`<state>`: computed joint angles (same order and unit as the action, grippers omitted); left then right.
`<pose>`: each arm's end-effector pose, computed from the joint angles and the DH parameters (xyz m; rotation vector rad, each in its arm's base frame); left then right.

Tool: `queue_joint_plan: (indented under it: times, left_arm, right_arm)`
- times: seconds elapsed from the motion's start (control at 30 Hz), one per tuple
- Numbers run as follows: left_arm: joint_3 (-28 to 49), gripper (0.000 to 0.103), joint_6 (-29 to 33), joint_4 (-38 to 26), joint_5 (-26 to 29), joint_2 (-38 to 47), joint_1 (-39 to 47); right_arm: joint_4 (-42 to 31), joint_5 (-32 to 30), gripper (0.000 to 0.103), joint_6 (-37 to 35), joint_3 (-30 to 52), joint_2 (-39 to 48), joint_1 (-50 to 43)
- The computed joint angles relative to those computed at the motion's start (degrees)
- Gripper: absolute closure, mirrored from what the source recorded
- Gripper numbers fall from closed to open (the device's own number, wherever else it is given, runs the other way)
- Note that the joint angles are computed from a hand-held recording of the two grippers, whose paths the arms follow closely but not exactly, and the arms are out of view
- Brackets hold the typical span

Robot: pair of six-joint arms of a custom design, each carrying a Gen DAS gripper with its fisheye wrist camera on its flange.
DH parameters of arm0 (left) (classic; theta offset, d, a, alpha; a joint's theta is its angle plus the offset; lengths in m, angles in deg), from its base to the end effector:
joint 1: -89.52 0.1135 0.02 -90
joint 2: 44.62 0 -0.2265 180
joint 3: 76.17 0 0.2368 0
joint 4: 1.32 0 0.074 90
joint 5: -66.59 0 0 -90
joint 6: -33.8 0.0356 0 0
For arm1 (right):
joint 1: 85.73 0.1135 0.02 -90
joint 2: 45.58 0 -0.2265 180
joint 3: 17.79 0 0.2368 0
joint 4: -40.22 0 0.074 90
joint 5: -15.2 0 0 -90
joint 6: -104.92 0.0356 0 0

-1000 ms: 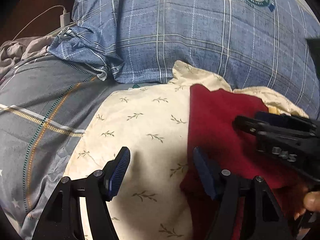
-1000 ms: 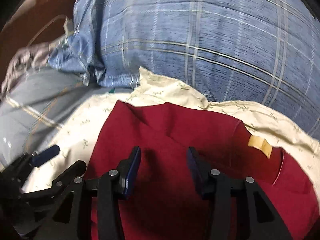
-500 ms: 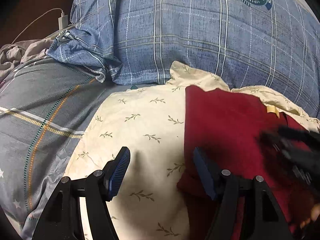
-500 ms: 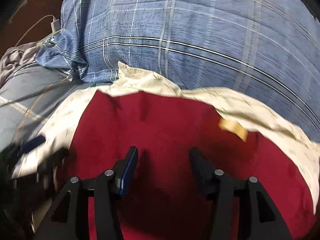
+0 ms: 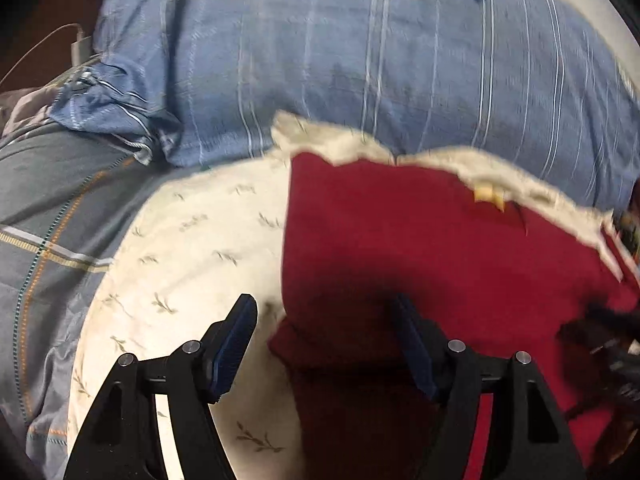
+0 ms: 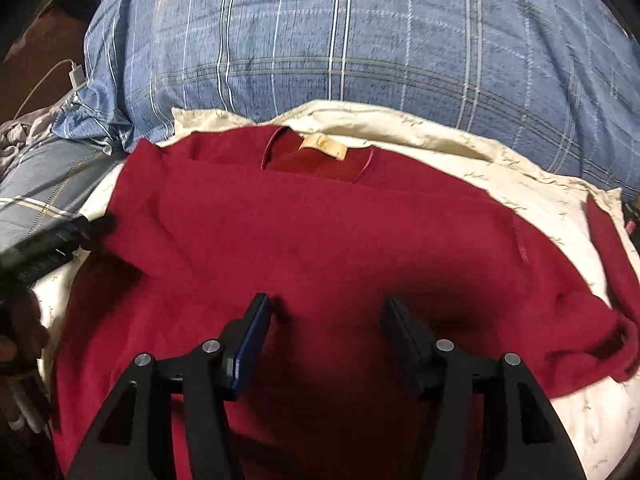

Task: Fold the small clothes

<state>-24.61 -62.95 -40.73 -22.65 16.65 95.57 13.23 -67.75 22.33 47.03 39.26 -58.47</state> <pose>0.2151 0.0223 0.1893 -0.2647 2.4136 -0.0216 0.2657 0.1320 0.1780 -0.3544 2.3613 0.1397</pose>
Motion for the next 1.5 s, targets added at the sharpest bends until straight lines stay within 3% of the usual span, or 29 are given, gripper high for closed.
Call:
queue_joint_plan:
  times: [0.17,0.3,0.47,0.6,0.7,0.77,0.87,0.93,1.0,1.13,1.3,1.37,1.43,1.5]
  left_arm:
    - [0.5,0.034,-0.38,-0.72,0.12,0.61,0.32]
    - [0.51,0.034,-0.7,-1.28,-0.51,-1.17,0.1]
    - [-0.31,0.034,-1.63,-1.35,-0.41,-3.33,-0.32]
    - [-0.31,0.034,-1.78,-2.0,0.03,-3.8,0.74]
    - [-0.15,0.034,-2.13,-2.0,0.26,-3.93,1.12]
    - [0.01,0.034,-2.33,-1.77,-0.11,-3.4,0.76]
    - [0.58,0.034,-2.45,-0.89,-0.89,-1.33,-0.12]
    - [1.1,0.034,-2.28,-0.38,-1.11,0.13,-0.61]
    - [1.42,0.034,-2.09,0.29,-1.9,1.34,-1.2]
    - [1.45,0.034,-2.17,0.42,-1.84,1.32,-1.1]
    - [0.86,0.034,-2.21,-0.25,-1.67,-0.14,-0.52]
    - [0.52,0.034,-2.37,-0.53,-1.72,-0.84,-0.41]
    - [0.11,0.034,-2.43,-0.79,-1.76,-1.67,-0.44]
    - [-0.22,0.034,-2.36,-1.11,-1.76,-2.5,-0.38]
  right_arm:
    - [-2.12,-1.49,0.037,0.4,-0.71,0.64,-3.01]
    - [-1.75,-4.52,0.036,0.53,-5.74,-7.48,-5.72]
    - [-5.47,-5.23,0.036,-2.92,-3.74,-11.94,-13.78]
    - [-9.14,-0.9,0.025,-8.42,6.74,-4.12,-23.28]
    - [-12.79,4.68,0.023,-11.79,19.82,9.98,-29.37]
    - [-16.09,4.47,0.023,-12.47,27.9,18.21,-32.84]
    - [-20.7,2.39,0.031,-11.86,38.06,28.04,-36.71]
    - [-20.44,0.03,0.069,-11.85,39.6,29.46,-38.49]
    - [-20.11,-1.53,0.099,-12.13,39.24,27.95,-40.1]
    - [-15.08,-3.18,0.1,-14.42,32.05,17.74,-44.37]
    - [-18.04,-4.95,0.099,-18.41,28.6,8.65,-53.88]
    - [-22.56,-5.61,0.094,-19.62,29.78,8.02,-58.05]
    - [-25.23,-5.74,0.079,-19.66,30.4,7.52,-60.45]
    - [-24.89,-7.11,0.071,-20.47,27.51,3.95,-62.75]
